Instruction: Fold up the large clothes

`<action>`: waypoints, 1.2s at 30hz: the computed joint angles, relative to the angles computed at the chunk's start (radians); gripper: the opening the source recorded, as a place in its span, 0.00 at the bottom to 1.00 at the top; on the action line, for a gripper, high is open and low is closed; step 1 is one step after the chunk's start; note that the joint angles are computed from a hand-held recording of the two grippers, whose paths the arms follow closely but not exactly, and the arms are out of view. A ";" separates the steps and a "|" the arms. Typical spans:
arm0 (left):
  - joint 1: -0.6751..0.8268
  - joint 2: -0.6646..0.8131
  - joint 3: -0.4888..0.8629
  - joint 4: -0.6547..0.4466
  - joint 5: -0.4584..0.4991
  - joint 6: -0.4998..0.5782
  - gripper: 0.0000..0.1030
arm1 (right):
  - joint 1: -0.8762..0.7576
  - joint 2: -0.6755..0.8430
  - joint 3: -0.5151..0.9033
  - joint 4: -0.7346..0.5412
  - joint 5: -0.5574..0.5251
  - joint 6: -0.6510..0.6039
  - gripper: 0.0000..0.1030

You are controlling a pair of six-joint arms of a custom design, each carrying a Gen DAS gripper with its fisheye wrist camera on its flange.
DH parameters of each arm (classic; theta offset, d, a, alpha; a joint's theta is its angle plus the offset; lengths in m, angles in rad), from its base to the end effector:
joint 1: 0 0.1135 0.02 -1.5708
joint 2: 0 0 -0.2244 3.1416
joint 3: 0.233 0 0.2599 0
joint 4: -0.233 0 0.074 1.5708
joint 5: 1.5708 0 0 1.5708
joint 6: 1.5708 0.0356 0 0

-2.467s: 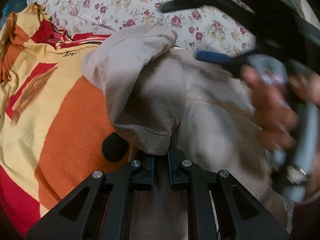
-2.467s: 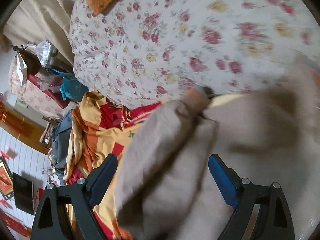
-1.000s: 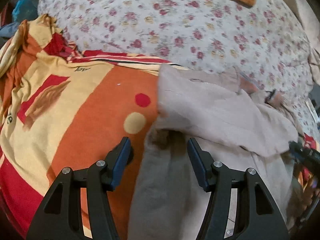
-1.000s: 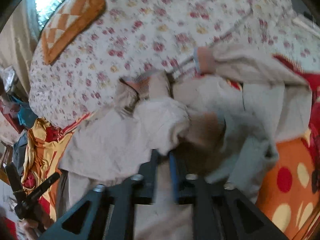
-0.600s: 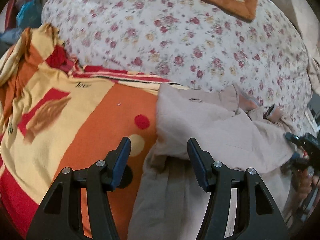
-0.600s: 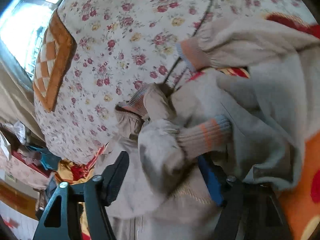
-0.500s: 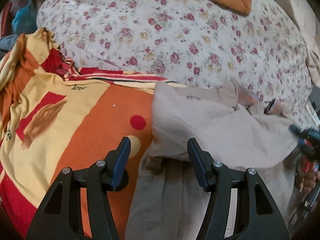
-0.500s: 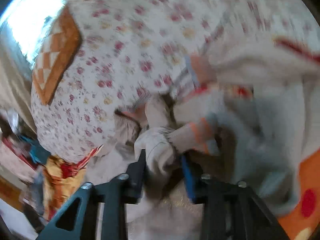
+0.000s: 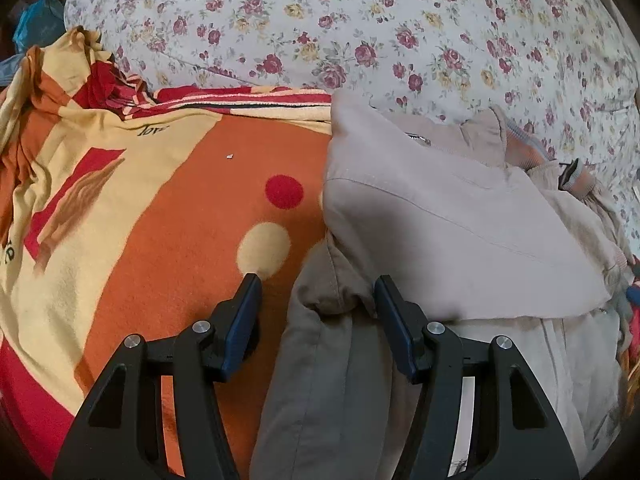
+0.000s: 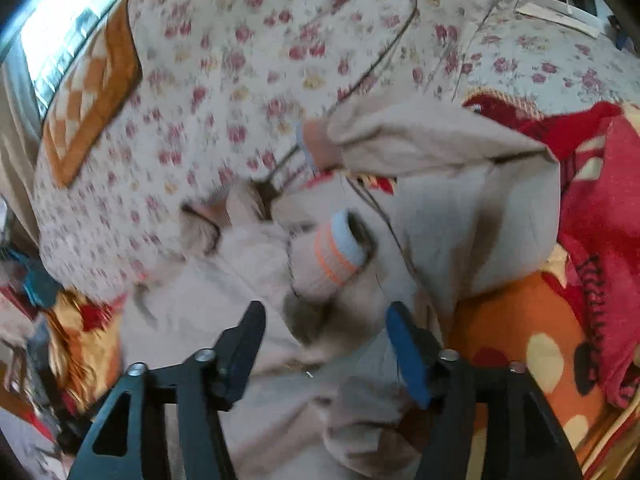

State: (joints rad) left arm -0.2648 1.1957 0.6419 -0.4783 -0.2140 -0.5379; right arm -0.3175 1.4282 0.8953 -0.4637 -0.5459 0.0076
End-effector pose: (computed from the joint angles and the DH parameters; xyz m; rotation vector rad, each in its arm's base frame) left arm 0.2338 -0.0556 0.1470 -0.4245 2.5307 -0.0230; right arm 0.2842 -0.0740 0.1712 0.1959 2.4407 0.5637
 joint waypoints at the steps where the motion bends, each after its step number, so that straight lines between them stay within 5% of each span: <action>1: 0.001 0.000 -0.001 0.002 0.002 -0.001 0.57 | 0.016 -0.012 0.003 0.013 0.024 0.013 0.60; 5: 0.006 -0.048 -0.022 0.021 -0.015 -0.008 0.57 | 0.072 -0.052 0.000 0.069 0.096 0.028 0.60; 11: 0.027 -0.011 -0.006 0.027 -0.006 0.005 0.57 | 0.214 0.201 0.182 0.109 0.240 -0.086 0.58; 12: 0.036 0.005 -0.003 0.030 0.009 0.003 0.57 | 0.234 0.243 0.212 0.093 0.236 -0.135 0.54; 14: 0.036 0.020 0.000 0.032 0.015 -0.004 0.57 | 0.293 0.306 0.240 0.075 0.326 -0.228 0.12; 17: 0.027 0.020 0.007 0.025 0.007 -0.003 0.57 | 0.347 0.227 0.131 0.184 0.462 -0.217 0.06; 20: 0.020 0.039 0.013 0.033 0.000 -0.005 0.57 | 0.372 0.002 -0.102 0.435 0.505 -0.238 0.06; 22: 0.015 0.042 0.014 0.033 -0.009 -0.003 0.57 | 0.381 -0.004 -0.141 0.524 0.559 -0.269 0.12; 23: 0.014 0.033 0.012 0.028 -0.010 -0.004 0.57 | 0.363 0.049 -0.094 0.467 0.562 -0.287 0.26; 26: 0.029 -0.025 -0.008 0.018 0.005 -0.005 0.57 | 0.218 0.138 0.043 0.238 0.387 -0.177 0.32; 31: 0.012 -0.090 -0.025 0.058 -0.044 -0.005 0.57 | 0.031 0.024 -0.028 0.232 0.231 -0.072 0.33; 36: 0.009 0.059 0.031 0.057 -0.030 0.021 0.57 | 0.109 0.046 -0.041 0.239 0.243 -0.138 0.33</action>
State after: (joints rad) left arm -0.2554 1.2551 0.6733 -0.4214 -0.2438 -0.5165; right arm -0.2083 1.4742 0.8538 -0.2251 -0.3032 -0.1304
